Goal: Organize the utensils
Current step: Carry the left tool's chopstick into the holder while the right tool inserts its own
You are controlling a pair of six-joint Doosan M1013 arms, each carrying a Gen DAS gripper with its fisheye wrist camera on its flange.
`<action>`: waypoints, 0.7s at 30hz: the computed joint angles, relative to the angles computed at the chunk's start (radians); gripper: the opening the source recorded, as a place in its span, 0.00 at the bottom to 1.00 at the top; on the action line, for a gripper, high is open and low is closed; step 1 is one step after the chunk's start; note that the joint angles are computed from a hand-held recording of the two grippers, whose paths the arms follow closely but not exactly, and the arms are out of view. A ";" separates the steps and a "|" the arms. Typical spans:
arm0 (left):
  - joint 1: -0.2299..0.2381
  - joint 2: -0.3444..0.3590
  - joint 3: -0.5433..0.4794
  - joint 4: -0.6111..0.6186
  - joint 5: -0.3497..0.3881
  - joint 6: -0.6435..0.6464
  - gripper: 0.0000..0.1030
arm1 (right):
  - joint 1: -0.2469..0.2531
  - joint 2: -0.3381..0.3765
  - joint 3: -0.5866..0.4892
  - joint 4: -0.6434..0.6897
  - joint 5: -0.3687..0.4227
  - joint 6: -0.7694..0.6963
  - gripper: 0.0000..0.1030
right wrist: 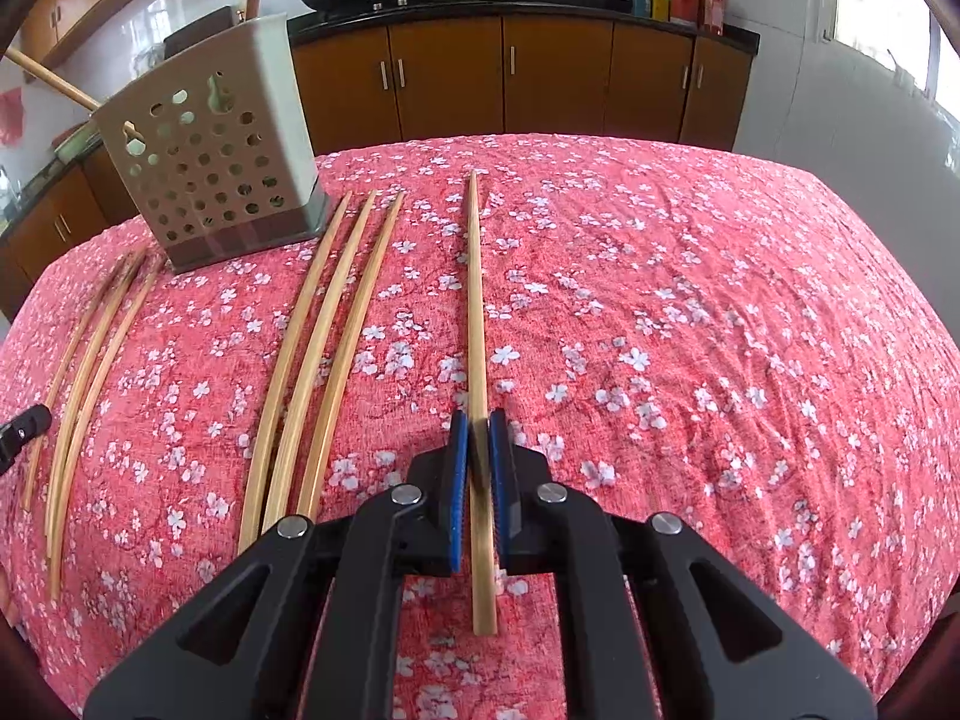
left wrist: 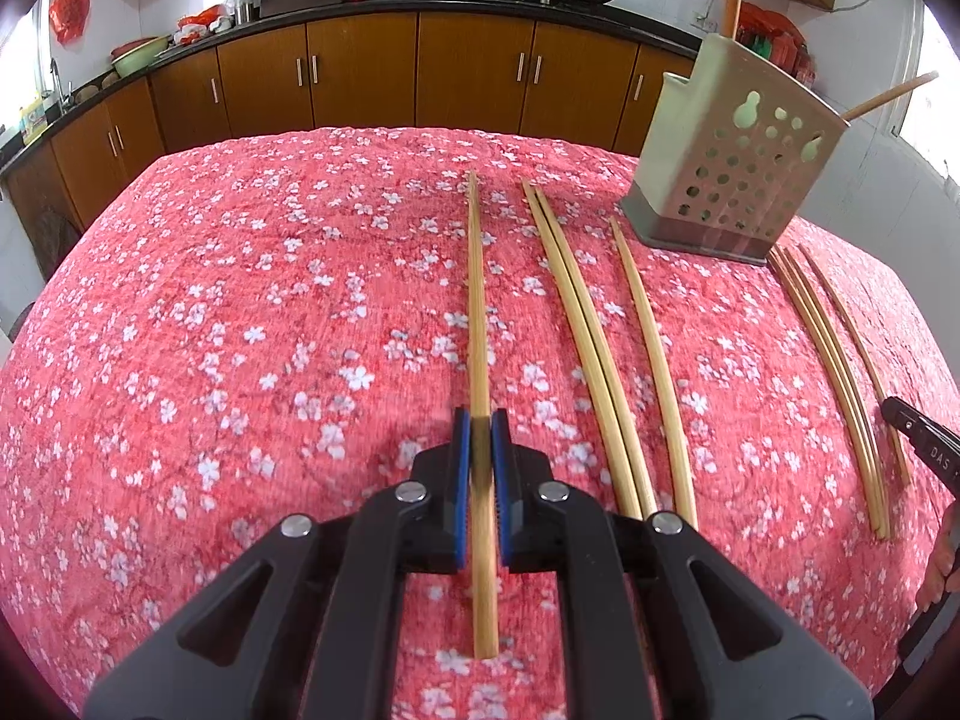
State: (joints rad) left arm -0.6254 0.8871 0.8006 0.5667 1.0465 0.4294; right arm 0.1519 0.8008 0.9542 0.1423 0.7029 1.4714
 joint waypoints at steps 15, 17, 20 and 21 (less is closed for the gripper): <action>-0.006 0.008 -0.068 0.050 0.061 0.065 0.08 | -0.012 -0.076 0.087 0.104 -0.177 -0.072 0.07; -0.011 -0.004 -0.064 0.088 0.049 0.049 0.08 | -0.015 -0.088 0.097 0.133 -0.207 -0.086 0.07; -0.018 -0.024 -0.051 0.141 0.026 0.017 0.08 | -0.019 -0.103 0.111 0.180 -0.251 -0.111 0.07; -0.020 -0.030 -0.048 0.155 0.021 0.008 0.08 | -0.021 -0.107 0.114 0.197 -0.263 -0.123 0.07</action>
